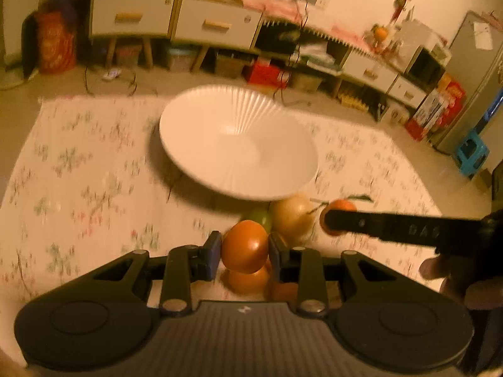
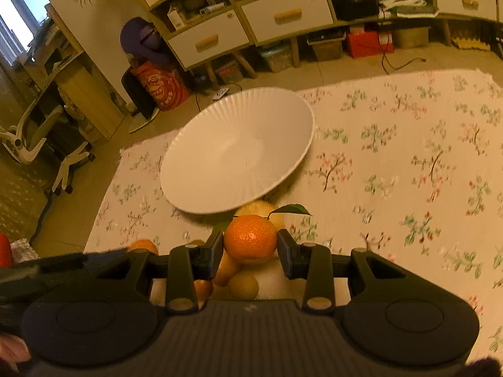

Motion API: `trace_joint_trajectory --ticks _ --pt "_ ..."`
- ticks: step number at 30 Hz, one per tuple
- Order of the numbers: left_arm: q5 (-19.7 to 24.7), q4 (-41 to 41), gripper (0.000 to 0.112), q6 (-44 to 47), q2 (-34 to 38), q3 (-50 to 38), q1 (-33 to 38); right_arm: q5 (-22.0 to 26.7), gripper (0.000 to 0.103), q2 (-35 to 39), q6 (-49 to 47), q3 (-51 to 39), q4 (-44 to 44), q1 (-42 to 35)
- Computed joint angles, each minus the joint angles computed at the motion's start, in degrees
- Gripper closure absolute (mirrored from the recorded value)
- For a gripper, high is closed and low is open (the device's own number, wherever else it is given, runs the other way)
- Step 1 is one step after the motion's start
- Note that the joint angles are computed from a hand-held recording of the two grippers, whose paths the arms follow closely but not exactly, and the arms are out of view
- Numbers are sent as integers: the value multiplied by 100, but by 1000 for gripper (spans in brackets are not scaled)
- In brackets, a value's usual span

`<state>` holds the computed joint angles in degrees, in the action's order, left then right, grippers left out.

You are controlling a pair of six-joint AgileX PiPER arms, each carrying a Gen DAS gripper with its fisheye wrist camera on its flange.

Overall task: Organize fruits
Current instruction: 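Carry the tomato with the left gripper onto the white plate while the right gripper places the tangerine beside it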

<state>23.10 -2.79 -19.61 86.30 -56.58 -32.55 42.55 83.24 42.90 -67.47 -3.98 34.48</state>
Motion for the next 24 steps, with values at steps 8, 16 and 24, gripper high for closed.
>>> trace_joint_trajectory --ticks 8,16,24 --pt "-309 -105 75 210 548 -576 108 -195 69 246 -509 -355 -2 -239" --pt "-785 541 75 6 1281 -1001 133 -523 69 851 -1010 -673 233 -553" --pt "-820 463 75 101 1731 -1295 246 -548 69 1148 -968 -787 -18 -584"
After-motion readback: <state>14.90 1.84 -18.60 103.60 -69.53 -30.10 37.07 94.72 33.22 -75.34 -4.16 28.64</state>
